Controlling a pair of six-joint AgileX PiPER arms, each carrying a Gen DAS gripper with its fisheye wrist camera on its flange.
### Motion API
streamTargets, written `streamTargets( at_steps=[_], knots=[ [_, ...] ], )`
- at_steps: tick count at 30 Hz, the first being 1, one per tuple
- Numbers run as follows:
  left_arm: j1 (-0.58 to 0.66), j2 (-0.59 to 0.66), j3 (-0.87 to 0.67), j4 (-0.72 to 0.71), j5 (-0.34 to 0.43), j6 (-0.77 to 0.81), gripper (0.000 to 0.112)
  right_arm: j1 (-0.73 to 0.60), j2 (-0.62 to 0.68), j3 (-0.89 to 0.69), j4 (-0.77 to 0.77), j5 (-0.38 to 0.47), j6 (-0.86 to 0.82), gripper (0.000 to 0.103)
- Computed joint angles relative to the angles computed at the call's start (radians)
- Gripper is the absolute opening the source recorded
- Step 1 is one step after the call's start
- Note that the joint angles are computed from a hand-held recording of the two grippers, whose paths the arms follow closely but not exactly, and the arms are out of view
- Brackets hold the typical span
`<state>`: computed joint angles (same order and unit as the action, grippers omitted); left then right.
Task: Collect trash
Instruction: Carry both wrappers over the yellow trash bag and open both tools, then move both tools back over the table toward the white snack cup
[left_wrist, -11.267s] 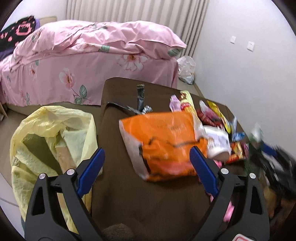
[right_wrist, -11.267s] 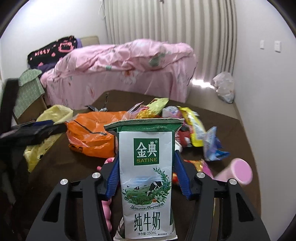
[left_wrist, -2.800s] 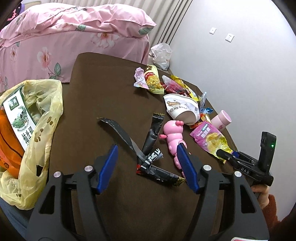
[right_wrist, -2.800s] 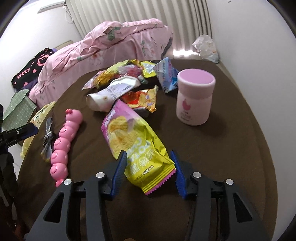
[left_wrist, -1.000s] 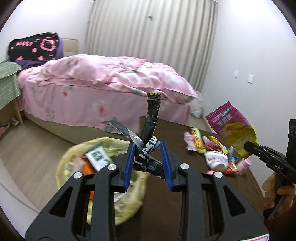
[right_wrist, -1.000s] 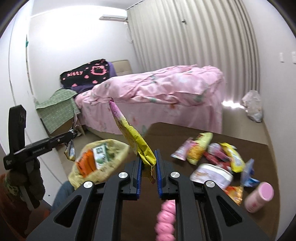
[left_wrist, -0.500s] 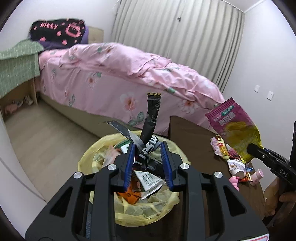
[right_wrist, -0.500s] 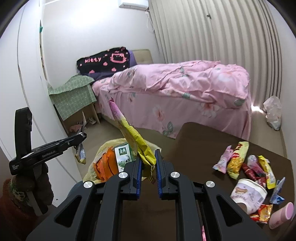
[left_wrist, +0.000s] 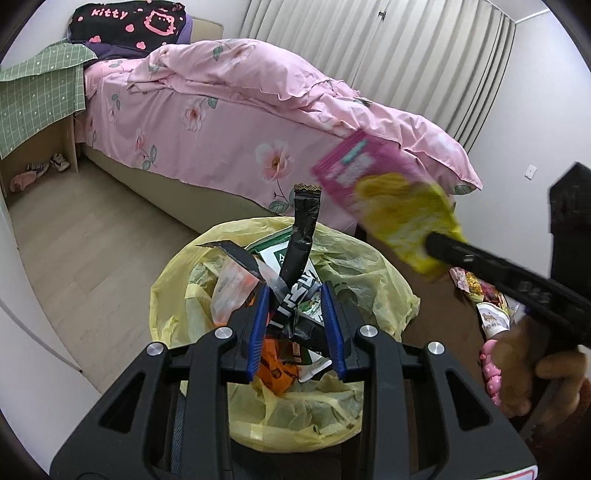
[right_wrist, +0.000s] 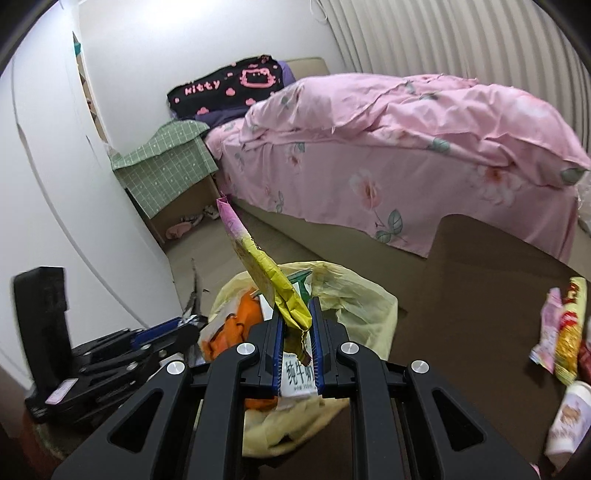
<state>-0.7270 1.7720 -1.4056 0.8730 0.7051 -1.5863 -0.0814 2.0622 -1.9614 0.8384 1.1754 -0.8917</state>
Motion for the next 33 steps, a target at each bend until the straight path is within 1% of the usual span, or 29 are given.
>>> streamTargets(
  at_steps=[4, 6, 7, 8, 9, 10, 11, 12, 13, 14, 17, 19, 22, 26, 29, 32, 33],
  knots=[
    [0.026, 0.016, -0.011, -0.018, -0.039, 0.003, 0.028, 0.013, 0.066, -0.037, -0.018, 0.018, 0.003, 0.013],
    [0.038, 0.018, -0.005, -0.005, -0.062, -0.025, 0.031, 0.012, 0.069, -0.012, -0.013, 0.009, -0.029, 0.014],
    [0.047, 0.017, 0.0, 0.002, -0.079, -0.045, 0.035, 0.012, 0.071, -0.008, -0.016, 0.01, -0.034, 0.015],
    [0.054, 0.017, 0.001, 0.001, -0.087, -0.053, 0.042, 0.011, 0.077, -0.009, -0.018, 0.017, -0.037, 0.018],
    [0.06, 0.015, 0.004, 0.007, -0.092, -0.074, 0.045, 0.008, 0.082, -0.009, -0.013, 0.027, -0.041, 0.029],
    [0.064, 0.013, 0.004, 0.016, -0.09, -0.098, 0.049, 0.003, 0.081, 0.0, -0.003, 0.031, -0.051, 0.035],
    [0.065, 0.011, 0.001, 0.022, -0.085, -0.108, 0.05, -0.002, 0.078, 0.008, 0.005, 0.031, -0.06, 0.041],
    [0.06, 0.009, -0.003, 0.042, -0.065, -0.129, 0.053, -0.007, 0.07, 0.021, 0.01, 0.026, -0.07, 0.041],
    [0.053, 0.008, -0.008, 0.058, -0.044, -0.143, 0.059, -0.013, 0.061, 0.032, 0.012, 0.019, -0.08, 0.041],
    [0.042, 0.007, -0.011, 0.084, -0.016, -0.164, 0.061, -0.021, 0.052, 0.044, 0.019, 0.016, -0.091, 0.041],
    [0.024, 0.008, -0.034, 0.095, 0.036, -0.165, 0.062, -0.05, 0.01, 0.095, 0.04, 0.0, -0.127, 0.041],
    [0.017, 0.01, -0.048, 0.084, 0.047, -0.147, 0.062, -0.084, -0.024, 0.133, 0.053, -0.016, -0.153, 0.041],
    [0.0, 0.026, -0.085, 0.073, 0.067, -0.119, 0.062, -0.153, -0.062, 0.179, 0.068, -0.017, -0.188, 0.041],
    [-0.029, 0.073, -0.169, 0.04, 0.085, -0.047, 0.062, -0.256, -0.102, 0.232, 0.074, -0.041, -0.233, 0.042],
    [-0.048, 0.115, -0.234, 0.014, 0.086, 0.005, 0.062, -0.353, -0.139, 0.289, 0.085, -0.077, -0.3, 0.046],
    [-0.067, 0.169, -0.312, -0.03, 0.081, 0.077, 0.062, -0.443, -0.15, 0.321, 0.115, -0.086, -0.369, 0.049],
    [-0.074, 0.197, -0.352, -0.057, 0.075, 0.122, 0.062, -0.476, -0.153, 0.332, 0.127, -0.095, -0.394, 0.057]
  ],
)
